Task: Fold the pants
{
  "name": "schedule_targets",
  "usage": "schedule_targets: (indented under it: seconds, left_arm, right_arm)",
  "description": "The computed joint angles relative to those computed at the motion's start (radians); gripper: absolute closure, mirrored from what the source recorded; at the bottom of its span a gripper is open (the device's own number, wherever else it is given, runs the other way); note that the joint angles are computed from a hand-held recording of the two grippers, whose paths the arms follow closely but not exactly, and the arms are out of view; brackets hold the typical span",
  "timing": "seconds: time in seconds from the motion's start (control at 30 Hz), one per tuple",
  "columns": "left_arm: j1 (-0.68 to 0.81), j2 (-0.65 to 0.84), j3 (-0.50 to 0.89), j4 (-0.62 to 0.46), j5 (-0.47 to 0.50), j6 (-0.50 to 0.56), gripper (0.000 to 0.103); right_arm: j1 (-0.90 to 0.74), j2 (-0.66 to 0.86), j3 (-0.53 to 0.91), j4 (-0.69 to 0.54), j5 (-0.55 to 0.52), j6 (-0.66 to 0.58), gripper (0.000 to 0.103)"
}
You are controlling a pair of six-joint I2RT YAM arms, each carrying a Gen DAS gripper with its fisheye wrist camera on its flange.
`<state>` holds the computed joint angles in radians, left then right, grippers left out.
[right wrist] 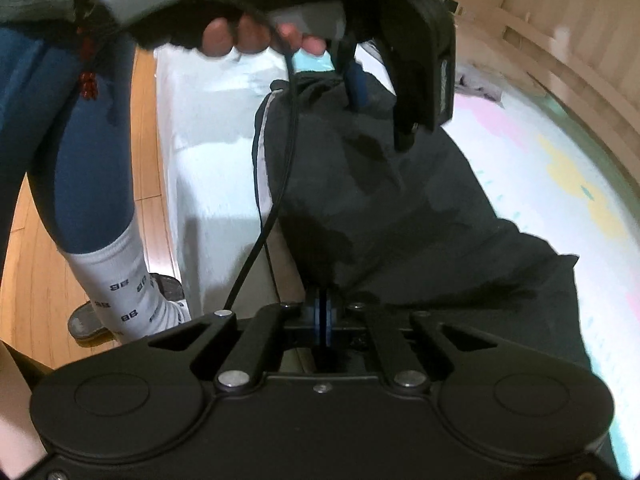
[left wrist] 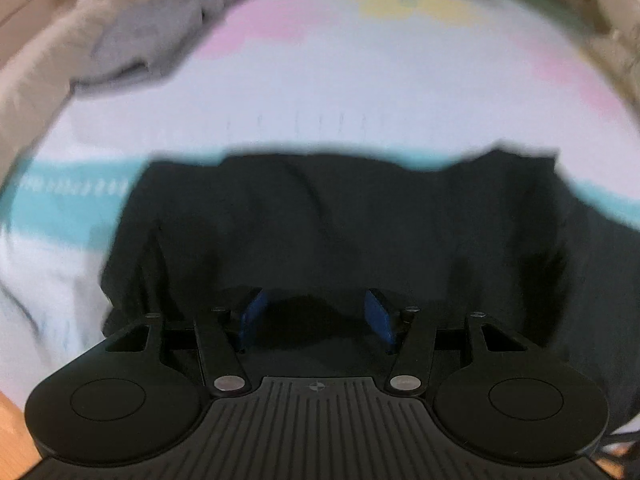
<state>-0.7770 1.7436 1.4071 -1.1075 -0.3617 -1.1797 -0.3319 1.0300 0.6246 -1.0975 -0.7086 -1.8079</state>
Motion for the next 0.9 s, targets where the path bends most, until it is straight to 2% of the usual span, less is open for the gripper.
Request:
schedule_targets:
  seconds: [0.03,0.13,0.27,0.37,0.43,0.5,0.6,0.7,0.77,0.9]
  left_arm:
    - [0.006,0.008,-0.019,0.011,0.033,-0.005,0.049]
    - [-0.025,-0.019,-0.063,0.018,0.003,-0.018,0.046]
    - [-0.043,-0.095,-0.126,-0.003,0.030,-0.129,0.046]
    - [-0.048,-0.087,-0.094,-0.055,0.028,-0.156,0.047]
    - [-0.063,-0.051,-0.019,-0.134,-0.047,-0.198,0.048]
    - [-0.075,-0.036,0.050,-0.182,-0.151,-0.220,0.048]
    - [-0.057,-0.007,0.140,-0.180,-0.233,-0.149,0.044]
    - [0.000,0.034,0.174,-0.088,-0.190,-0.041,0.044]
    - [0.037,0.047,0.138,0.019,-0.110,0.030,0.044]
    - [0.068,0.102,0.095,0.086,0.048,0.048,0.044]
  right_arm:
    - [0.001,0.009,0.011,-0.009,0.000,0.003,0.094]
    - [-0.016,0.057,0.065,-0.054,-0.007,0.012,0.090]
    - [-0.048,0.164,0.185,-0.110,-0.016,0.080,0.088]
    - [-0.060,0.252,0.287,-0.107,-0.021,0.175,0.077]
    - [-0.049,0.305,0.343,-0.060,-0.025,0.274,0.066]
    - [-0.028,0.353,0.394,0.013,-0.038,0.397,0.062]
    - [0.039,0.419,0.453,0.153,-0.035,0.599,0.048]
    - [0.122,0.469,0.474,0.305,-0.011,0.781,0.045]
    - [0.176,0.520,0.501,0.376,0.022,0.870,0.045]
    - [0.244,0.622,0.557,0.444,0.080,0.953,0.045]
